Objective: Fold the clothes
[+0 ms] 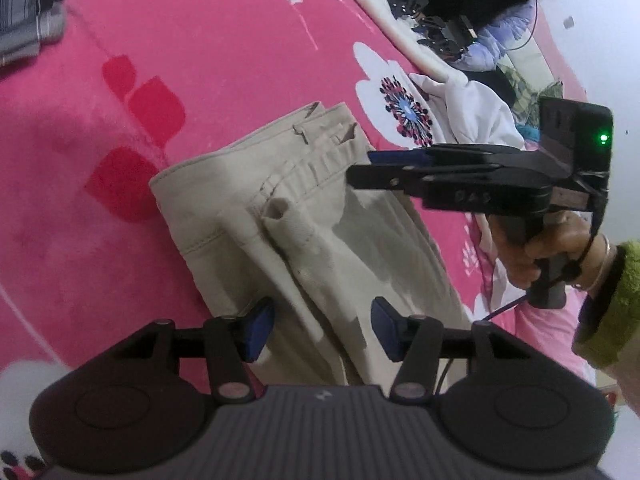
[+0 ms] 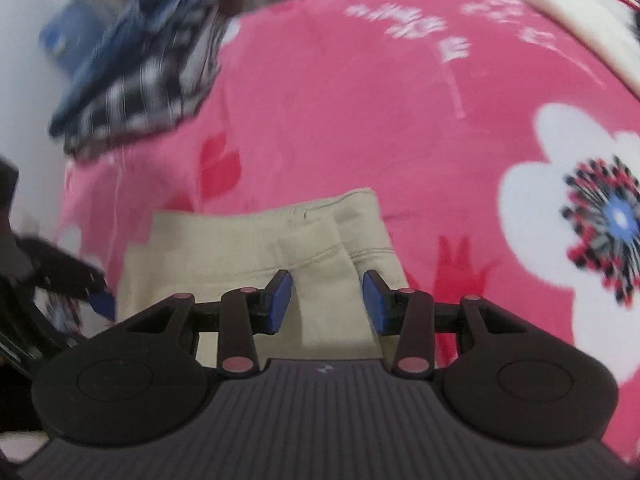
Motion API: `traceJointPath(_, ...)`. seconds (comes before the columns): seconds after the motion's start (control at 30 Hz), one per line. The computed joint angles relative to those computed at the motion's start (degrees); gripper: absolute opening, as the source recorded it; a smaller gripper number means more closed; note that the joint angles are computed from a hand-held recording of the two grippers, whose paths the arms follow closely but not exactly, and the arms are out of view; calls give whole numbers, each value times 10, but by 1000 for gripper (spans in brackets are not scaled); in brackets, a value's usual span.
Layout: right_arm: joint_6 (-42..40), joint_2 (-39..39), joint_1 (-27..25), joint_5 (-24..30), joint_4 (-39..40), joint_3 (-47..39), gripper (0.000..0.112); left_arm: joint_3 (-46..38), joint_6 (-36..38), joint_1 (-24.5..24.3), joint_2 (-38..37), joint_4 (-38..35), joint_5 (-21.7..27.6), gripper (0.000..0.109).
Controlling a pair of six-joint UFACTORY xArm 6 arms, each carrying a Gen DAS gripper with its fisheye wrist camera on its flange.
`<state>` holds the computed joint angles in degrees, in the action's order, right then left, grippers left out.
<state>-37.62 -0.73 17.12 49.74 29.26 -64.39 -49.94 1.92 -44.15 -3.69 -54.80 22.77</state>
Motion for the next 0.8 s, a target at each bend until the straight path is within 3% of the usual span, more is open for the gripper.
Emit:
traceJointPath(0.13, 7, 24, 8, 26, -38, -25, 37, -7, -14, 5, 11, 42, 9, 25)
traceJointPath(0.23, 10, 18, 22, 17, -73, -17, 30, -13, 5, 14, 16, 23, 24, 16)
traceJointPath(0.33, 32, 13, 22, 3, -73, -8, 29, -21, 18, 22, 22, 21, 40, 16)
traceJointPath(0.5, 87, 0, 29, -45, -53, 28, 45, -19, 38, 33, 26, -38, 50, 18)
traceJointPath(0.53, 94, -4, 32, -56, -50, 37, 43, -15, 37, 30, 23, -40, 42, 15)
traceJointPath(0.63, 84, -21, 41, -78, -57, 54, 15, 2, 29, 11, -1, -31, 1, 5)
traceJointPath(0.8, 78, -87, 40, -123, -56, 97, 11, -5, 67, 4, -22, -66, -13, 5)
